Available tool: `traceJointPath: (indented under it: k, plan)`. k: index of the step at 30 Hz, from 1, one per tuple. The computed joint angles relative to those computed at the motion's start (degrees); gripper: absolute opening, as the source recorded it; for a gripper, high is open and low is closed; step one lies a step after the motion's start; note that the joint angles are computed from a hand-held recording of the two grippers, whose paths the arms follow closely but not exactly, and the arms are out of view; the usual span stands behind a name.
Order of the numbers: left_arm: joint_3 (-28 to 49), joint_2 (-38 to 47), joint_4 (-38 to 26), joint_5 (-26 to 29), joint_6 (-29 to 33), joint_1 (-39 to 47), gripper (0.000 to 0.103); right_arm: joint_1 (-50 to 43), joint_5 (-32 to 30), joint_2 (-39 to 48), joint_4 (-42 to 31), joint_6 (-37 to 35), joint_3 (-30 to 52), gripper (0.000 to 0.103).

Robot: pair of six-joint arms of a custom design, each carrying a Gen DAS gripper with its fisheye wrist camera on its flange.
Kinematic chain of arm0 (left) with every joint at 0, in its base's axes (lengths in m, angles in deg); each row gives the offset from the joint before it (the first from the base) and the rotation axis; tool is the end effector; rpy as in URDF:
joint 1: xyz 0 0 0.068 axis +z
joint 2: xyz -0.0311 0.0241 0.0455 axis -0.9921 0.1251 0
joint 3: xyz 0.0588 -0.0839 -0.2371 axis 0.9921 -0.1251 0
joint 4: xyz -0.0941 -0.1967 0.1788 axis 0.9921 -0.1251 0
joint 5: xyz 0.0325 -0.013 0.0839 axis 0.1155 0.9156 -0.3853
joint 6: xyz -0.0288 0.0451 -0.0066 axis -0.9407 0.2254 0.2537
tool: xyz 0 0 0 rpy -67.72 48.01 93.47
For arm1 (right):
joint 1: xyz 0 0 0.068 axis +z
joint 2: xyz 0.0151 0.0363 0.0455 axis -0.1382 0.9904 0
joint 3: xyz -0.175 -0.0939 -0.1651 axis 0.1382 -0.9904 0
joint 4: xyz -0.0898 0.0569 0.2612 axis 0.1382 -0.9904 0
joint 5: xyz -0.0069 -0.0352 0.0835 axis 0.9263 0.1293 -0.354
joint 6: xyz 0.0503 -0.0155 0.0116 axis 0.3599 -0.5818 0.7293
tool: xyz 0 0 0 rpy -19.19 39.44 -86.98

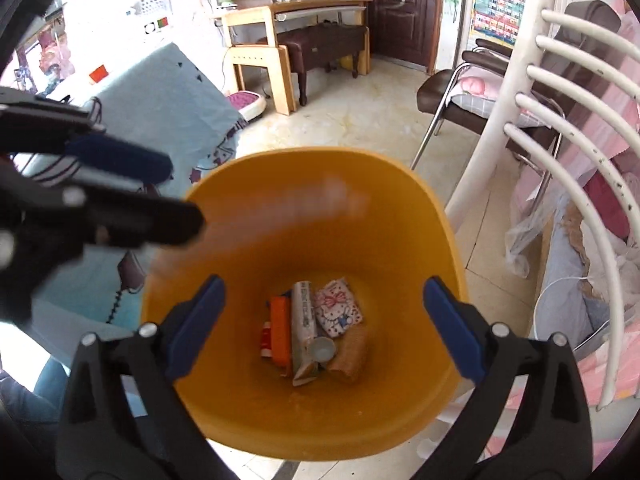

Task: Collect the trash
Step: 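Open the right tool to drop the cup while the left tool releases the spoon into the wastebasket, then grasp the white tissue with the left tool while the right tool grasps the orange box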

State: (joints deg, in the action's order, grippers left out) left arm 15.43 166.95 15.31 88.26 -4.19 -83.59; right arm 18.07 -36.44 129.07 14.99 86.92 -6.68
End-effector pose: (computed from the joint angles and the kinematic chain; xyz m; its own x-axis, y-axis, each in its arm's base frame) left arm 0.3465 -0.0135 0.2019 -0.8224 0.3829 -0.4208 0.4515 0.8893 -0.0732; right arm 0.2862 0.1379 0.1460 -0.7445 -0.2415 -0.6224 -0.3360 0.9412 0.0368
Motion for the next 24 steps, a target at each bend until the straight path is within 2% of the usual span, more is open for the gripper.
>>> traceJointPath:
  k: [8,13,16,19,21,24]
  plan:
    - [0.0,-1.7,0.0,1.0,-1.1,1.2,0.065,0.2,0.4,-0.4,-2.5,-1.4,1.2,0.095]
    - [-2.3,-11.2,-2.6,6.8,3.1,8.0,0.066,1.4,1.8,-4.6,-5.4,-2.2,2.0,0.095]
    - [-2.7,-16.8,-6.0,12.0,8.2,16.7,0.066,2.6,2.5,-7.4,-7.6,-2.4,4.1,0.095]
    - [-0.7,-19.1,-10.6,19.0,14.8,29.9,0.066,4.9,2.3,-8.9,-9.1,-2.6,7.7,0.097]
    - [2.4,-18.1,-14.0,23.7,20.2,40.5,0.066,7.4,1.3,-8.3,-9.6,-2.4,11.3,0.097]
    - [9.1,-13.1,-16.6,27.9,25.5,54.8,0.066,11.8,-0.4,-4.5,-10.0,-2.4,19.0,0.097]
